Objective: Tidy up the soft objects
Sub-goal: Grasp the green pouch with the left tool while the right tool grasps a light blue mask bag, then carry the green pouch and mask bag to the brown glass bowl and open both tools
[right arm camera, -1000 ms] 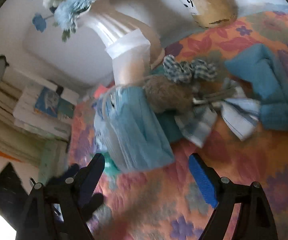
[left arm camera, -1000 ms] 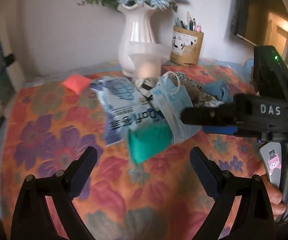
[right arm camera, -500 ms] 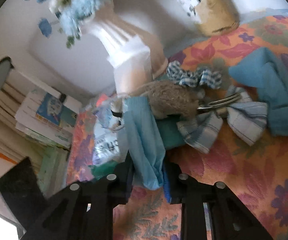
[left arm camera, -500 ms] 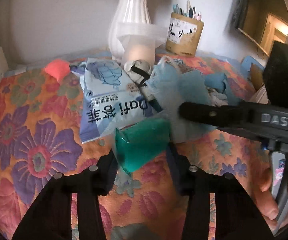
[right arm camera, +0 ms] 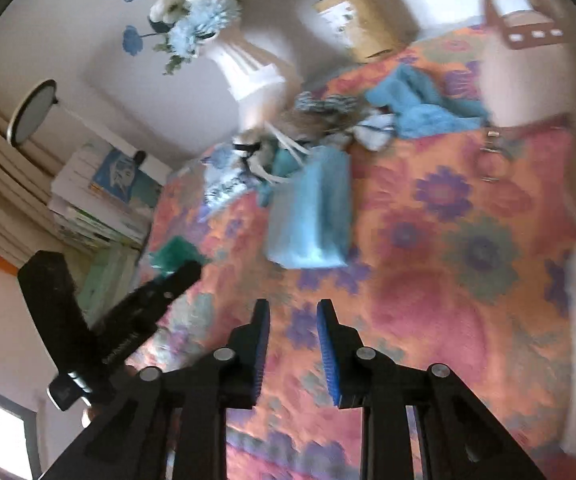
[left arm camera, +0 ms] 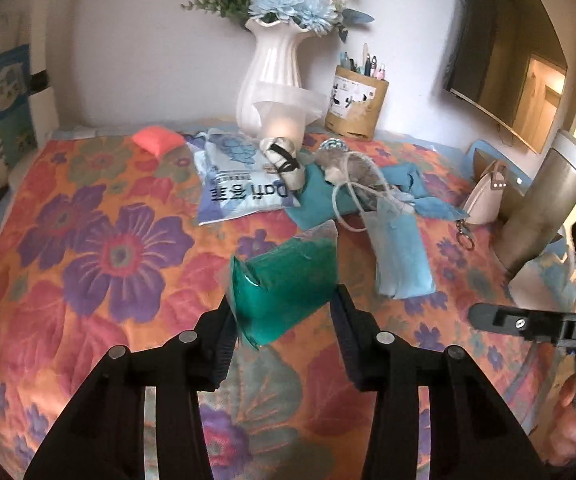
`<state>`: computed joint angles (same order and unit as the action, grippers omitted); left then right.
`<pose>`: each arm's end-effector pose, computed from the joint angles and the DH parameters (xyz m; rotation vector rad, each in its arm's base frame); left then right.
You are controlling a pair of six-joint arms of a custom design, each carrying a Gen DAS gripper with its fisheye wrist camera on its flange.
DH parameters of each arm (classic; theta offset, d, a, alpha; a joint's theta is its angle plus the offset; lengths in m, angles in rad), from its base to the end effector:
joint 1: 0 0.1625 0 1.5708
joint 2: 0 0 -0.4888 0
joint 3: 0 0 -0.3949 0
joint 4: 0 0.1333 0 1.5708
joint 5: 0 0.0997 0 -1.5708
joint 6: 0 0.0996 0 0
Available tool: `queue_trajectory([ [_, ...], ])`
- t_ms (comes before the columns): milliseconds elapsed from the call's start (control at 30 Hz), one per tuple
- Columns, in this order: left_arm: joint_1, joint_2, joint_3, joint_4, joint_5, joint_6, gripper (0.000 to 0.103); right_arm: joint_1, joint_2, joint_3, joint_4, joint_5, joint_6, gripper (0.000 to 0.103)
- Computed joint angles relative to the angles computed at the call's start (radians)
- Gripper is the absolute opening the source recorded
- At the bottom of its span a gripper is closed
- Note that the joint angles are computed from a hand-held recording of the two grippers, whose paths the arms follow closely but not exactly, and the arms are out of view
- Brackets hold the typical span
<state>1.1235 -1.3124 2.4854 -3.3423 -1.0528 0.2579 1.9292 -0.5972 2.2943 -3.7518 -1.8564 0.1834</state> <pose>-0.0123 -0.4478 0.2557 0.6875 2.4739 -0.8501 0.2694 -0.4193 0.0074 0.1505 -2.8900 0.7990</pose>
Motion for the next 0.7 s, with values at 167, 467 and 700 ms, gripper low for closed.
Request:
queue_trajectory([
  [167, 0.025, 0.015, -0.015, -0.022, -0.011, -0.011, 0.042, 0.02, 0.009, -0.039, 0.017, -0.086, 0.032, 0.084],
  [467, 0.019, 0.021, 0.0, -0.056, -0.015, -0.004, 0.042, 0.081, 0.118, -0.309, 0.267, -0.355, -0.049, 0.084],
  [700, 0.019, 0.023, 0.001, -0.061, -0.015, 0.0, 0.042, 0.121, 0.173, -0.346, 0.232, -0.484, -0.151, 0.027],
])
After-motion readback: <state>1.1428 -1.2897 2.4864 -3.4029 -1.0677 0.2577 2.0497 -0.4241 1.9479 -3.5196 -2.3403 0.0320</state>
